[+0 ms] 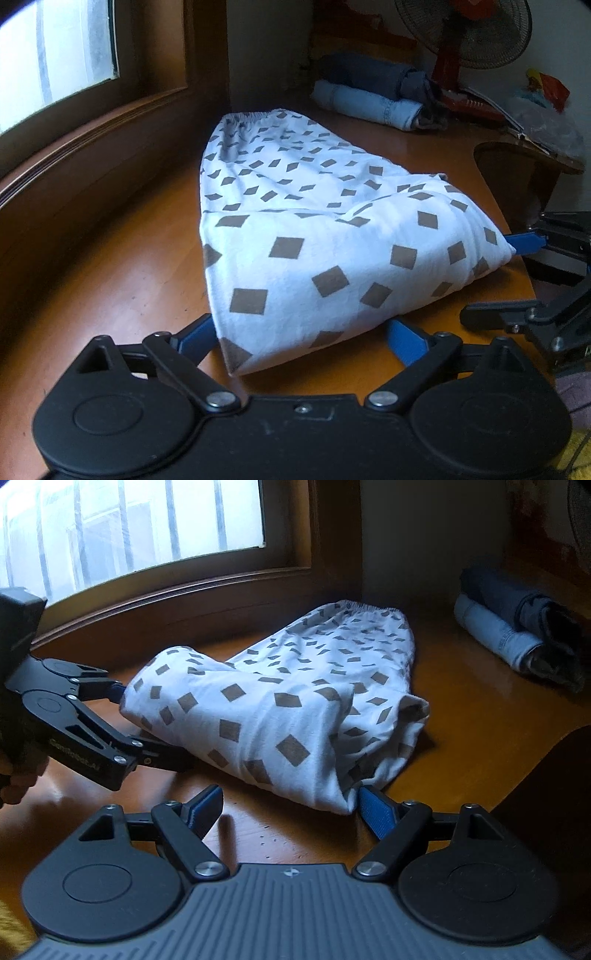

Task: Fold clothes
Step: 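Grasp the rolled pants end with the right gripper while the left gripper grasps beside it, then roll the held end over with both grippers and release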

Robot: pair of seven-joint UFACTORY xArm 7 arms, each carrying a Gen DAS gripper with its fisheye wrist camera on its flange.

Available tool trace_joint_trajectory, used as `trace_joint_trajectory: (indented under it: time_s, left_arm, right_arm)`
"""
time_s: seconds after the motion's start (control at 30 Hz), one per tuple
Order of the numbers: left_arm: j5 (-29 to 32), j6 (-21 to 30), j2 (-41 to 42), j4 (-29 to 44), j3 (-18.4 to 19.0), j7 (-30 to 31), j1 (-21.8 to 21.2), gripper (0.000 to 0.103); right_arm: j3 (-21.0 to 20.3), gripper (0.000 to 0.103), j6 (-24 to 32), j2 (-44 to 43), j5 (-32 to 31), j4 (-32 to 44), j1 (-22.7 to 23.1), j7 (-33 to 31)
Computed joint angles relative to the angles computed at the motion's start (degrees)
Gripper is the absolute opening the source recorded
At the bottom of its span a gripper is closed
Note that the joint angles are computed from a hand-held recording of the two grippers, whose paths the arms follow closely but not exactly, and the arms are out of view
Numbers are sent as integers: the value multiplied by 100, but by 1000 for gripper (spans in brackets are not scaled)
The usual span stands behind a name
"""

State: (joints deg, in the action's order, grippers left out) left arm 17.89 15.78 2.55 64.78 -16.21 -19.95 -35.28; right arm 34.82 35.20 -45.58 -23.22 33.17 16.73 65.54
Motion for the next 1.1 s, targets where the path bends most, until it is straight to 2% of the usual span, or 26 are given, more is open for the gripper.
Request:
trace_joint_trajectory:
  time_s: [0.13, 0.23, 0.3, 0.37, 0.43, 0.57, 0.77, 0.93, 1.1]
  left_arm:
    - [495, -193, 27, -50, 66, -494, -43, 99]
    - [813, -248, 34, -58, 94, -839, -71, 98]
    - [899, -136, 39, 4, 78, -977, -98, 89]
    - [1138, -13, 40, 73, 70, -1160, -146, 84]
    - [1196, 124, 45, 142, 42, -1176, -170, 79]
    - [899, 285, -88, 134, -12, -778, -121, 68]
    - [260, 530, -176, 408, -27, -53, 25, 67]
    - [-143, 881, -266, 642, -104, 48, 46, 67]
    - [60, 1105, -1, 1120, -88, -272, 5, 68]
  right_arm:
    - [21, 81, -104, 15, -187, -50, -40, -139]
    - [22, 72, -288, -60, -273, -151, -131, -107]
    - [-3, 60, -413, -85, -299, -200, -162, -135]
    - [-64, 53, -538, -77, -286, -228, -148, -226]
    - [-71, 50, -613, -94, -233, -255, -156, -235]
    - [-132, 45, -767, -304, -8, -410, -88, -99]
    - [-263, 43, -667, -813, 318, -571, 344, -326]
    - [-526, 43, -410, -1189, 710, -578, 756, -723]
    - [-778, 43, -515, -1316, 949, -590, 741, -1127]
